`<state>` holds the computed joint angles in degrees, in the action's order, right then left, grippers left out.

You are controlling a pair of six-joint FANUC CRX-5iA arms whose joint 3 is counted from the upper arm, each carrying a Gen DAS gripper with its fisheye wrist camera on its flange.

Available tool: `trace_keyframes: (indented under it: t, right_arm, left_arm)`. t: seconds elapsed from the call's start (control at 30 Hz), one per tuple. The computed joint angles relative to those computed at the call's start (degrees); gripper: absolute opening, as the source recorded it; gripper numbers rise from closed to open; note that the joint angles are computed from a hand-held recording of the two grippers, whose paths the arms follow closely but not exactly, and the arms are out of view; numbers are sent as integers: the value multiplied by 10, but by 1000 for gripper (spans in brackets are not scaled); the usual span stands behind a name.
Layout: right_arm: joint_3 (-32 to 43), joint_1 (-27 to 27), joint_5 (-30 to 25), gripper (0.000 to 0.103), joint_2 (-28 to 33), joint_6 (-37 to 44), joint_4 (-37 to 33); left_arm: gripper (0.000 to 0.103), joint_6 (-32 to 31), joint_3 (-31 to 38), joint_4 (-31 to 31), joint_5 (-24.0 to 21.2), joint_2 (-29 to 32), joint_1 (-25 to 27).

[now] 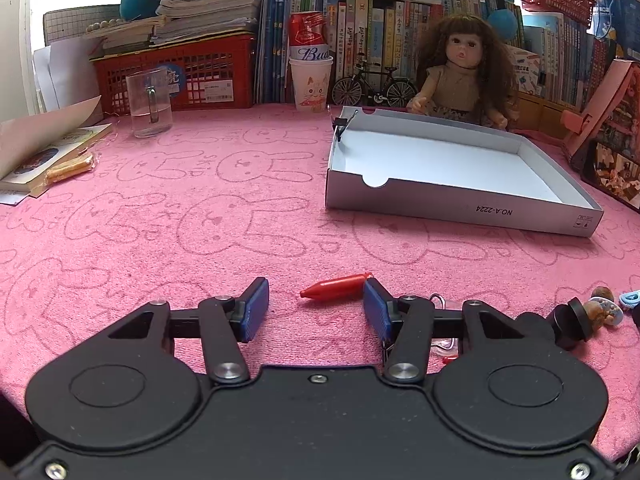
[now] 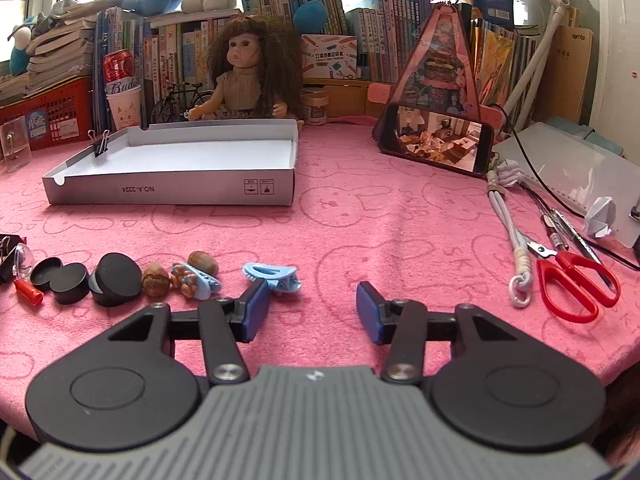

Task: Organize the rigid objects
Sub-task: 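Grasp the red crayon piece with the left tool while the right tool grasps the blue hair clip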

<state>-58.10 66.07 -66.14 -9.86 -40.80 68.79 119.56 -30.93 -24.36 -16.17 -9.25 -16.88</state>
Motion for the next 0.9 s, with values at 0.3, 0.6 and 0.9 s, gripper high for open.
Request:
trace_keyframes:
  t: [0.3,0.6,0.9]
  right_arm:
    - [-6,-6,10,62,-5,-31,22]
    - [1,-24,5,67,30,-28,73]
    - [4,-40,5,74,55,-36,101]
  left_arm:
    - [51,74,4,-38,-10,-10,-12]
    - [59,242,55,-174,-79,14,-82]
    - [51,283,71,-195,-86,32,-93]
